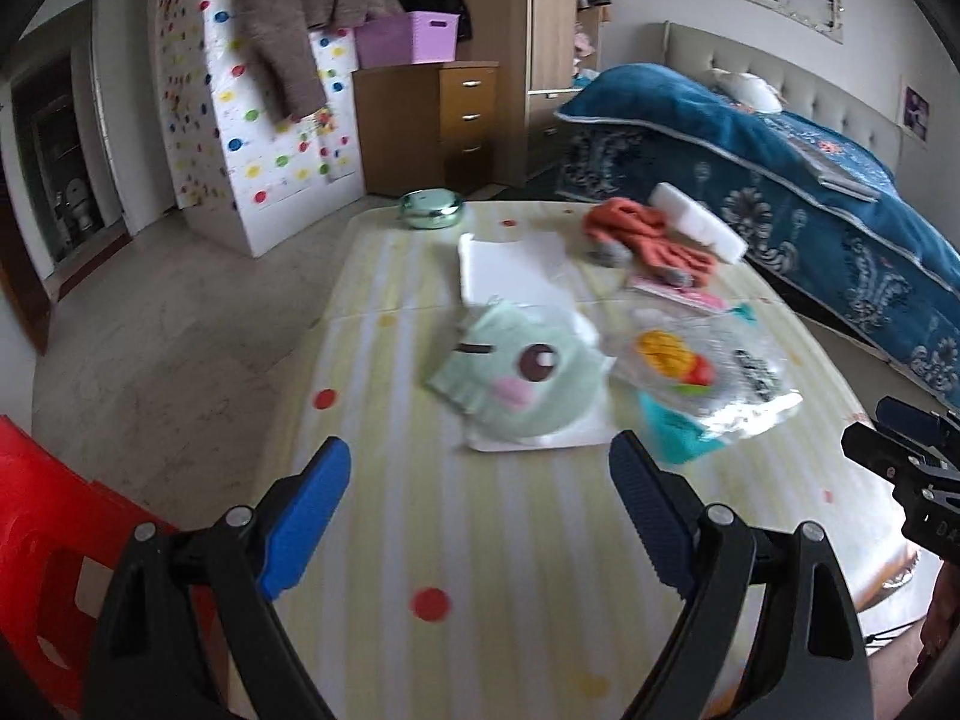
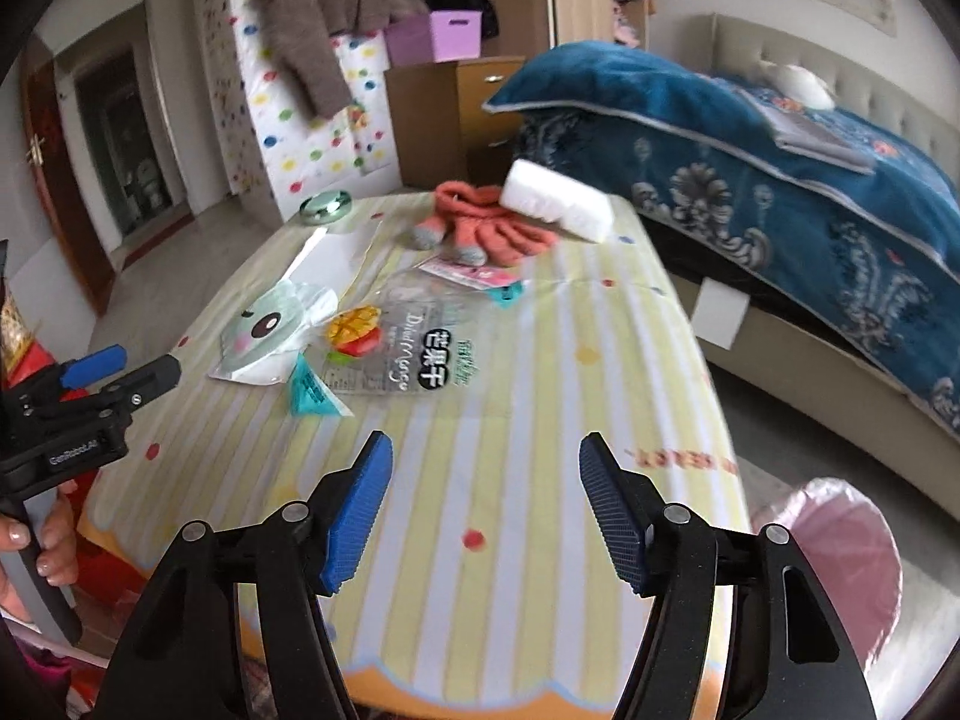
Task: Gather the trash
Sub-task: 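Move both open grippers back over the table toward the clear snack bag, then grasp the mint-green cartoon pad with the left gripper while the right gripper approaches the clear snack bag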
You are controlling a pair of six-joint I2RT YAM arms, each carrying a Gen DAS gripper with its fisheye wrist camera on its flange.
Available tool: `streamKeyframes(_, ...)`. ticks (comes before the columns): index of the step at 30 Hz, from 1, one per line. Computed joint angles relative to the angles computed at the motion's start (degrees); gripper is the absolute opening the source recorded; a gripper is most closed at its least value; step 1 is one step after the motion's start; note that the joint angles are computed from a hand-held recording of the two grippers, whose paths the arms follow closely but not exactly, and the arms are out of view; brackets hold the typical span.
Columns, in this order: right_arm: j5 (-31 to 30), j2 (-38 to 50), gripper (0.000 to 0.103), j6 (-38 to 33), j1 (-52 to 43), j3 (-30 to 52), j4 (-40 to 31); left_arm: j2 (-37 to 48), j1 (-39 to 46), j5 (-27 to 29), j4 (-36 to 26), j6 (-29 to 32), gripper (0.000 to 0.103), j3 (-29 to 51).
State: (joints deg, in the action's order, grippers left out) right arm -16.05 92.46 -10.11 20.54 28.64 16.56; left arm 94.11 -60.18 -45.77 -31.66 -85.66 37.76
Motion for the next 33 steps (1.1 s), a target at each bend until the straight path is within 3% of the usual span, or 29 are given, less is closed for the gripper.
streamKeyframes(3, 0.8, 4.3, 0.088, 0.1, 2.6, 3.0, 1.0, -1.1, 2.5, 0.7, 2.8, 2.2, 0.086, -2.2)
streamKeyframes(8, 3.7, 13.2, 0.088, 0.0, 4.9, 10.8, 0.0, -2.2, 5.4, 1.9, 6.2, 5.1, 0.086, -4.5)
streamKeyframes(14, 2.3, 19.9, 0.088, 0.0, 4.9, 19.5, -4.9, -2.1, 8.7, 3.2, 10.4, 9.5, 0.086, -5.5)
streamKeyframes(20, 2.9, 22.6, 0.092, -1.1, 6.6, 22.1, -5.5, -1.3, 9.3, 3.9, 10.8, 10.2, 0.086, -4.9)
streamKeyframes(22, 3.2, 22.1, 0.083, -2.3, 7.3, 21.1, -4.7, -1.1, 8.7, 3.9, 10.2, 9.2, 0.086, -4.8)
streamKeyframes(25, 3.2, 20.5, 0.052, -2.1, 7.5, 18.4, -2.2, -1.2, 7.1, 3.6, 8.0, 7.2, 0.086, -4.4)
streamKeyframes(26, 3.9, 19.3, 0.031, -1.2, 7.4, 17.2, -1.9, -1.5, 6.9, 3.5, 7.5, 7.0, 0.086, -4.4)
streamKeyframes(27, 4.4, 18.3, 0.003, -0.9, 7.3, 16.1, -1.6, -1.8, 6.3, 3.3, 6.5, 6.2, 0.086, -4.3)
streamKeyframes(33, 0.8, 10.4, 0.001, -0.9, 3.7, 8.9, 0.4, -1.8, 3.5, 2.5, 3.1, 3.0, 0.086, -3.1)
